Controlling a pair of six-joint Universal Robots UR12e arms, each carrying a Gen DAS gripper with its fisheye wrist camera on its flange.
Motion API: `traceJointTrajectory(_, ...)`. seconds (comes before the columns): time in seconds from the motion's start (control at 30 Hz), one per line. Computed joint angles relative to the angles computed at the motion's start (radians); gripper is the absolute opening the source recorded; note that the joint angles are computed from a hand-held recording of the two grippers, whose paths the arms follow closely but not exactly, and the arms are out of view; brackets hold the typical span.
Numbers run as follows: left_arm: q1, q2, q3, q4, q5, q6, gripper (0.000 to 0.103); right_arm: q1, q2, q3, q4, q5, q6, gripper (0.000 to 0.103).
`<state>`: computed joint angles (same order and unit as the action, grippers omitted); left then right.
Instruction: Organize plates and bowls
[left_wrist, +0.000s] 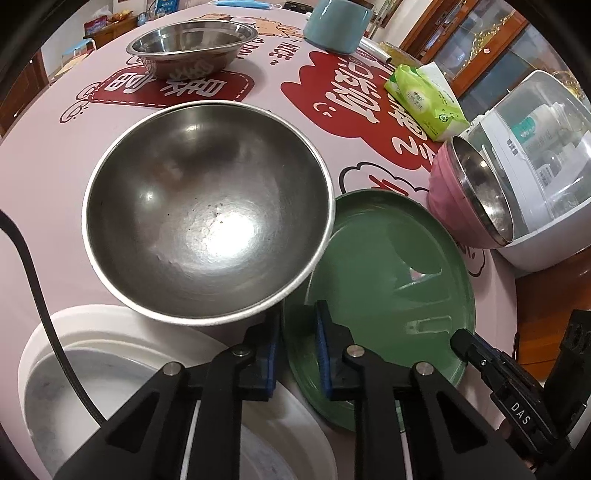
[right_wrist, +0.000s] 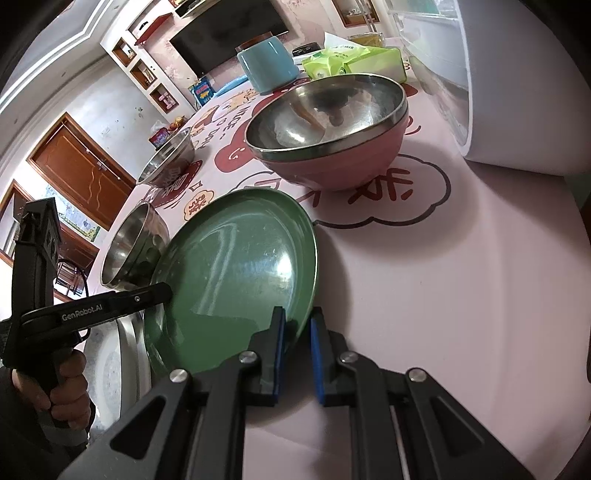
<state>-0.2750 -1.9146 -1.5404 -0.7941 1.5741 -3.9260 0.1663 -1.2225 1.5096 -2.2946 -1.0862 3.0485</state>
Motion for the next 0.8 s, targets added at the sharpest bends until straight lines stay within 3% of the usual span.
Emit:
traceJointTrajectory(0.33, -0.009, 0.003, 0.006, 0.004, -0.017, 0.029, 0.015, -0.008, -0.026, 0.023, -0.045, -0.015, 0.046, 0.012)
traceJointTrajectory(0.8, -0.034, 0.060, -0.021, 0.056, 0.034, 0.068, 0.015, -0.008, -0.087, 0.069, -0.134, -0.025, 0.053, 0.012)
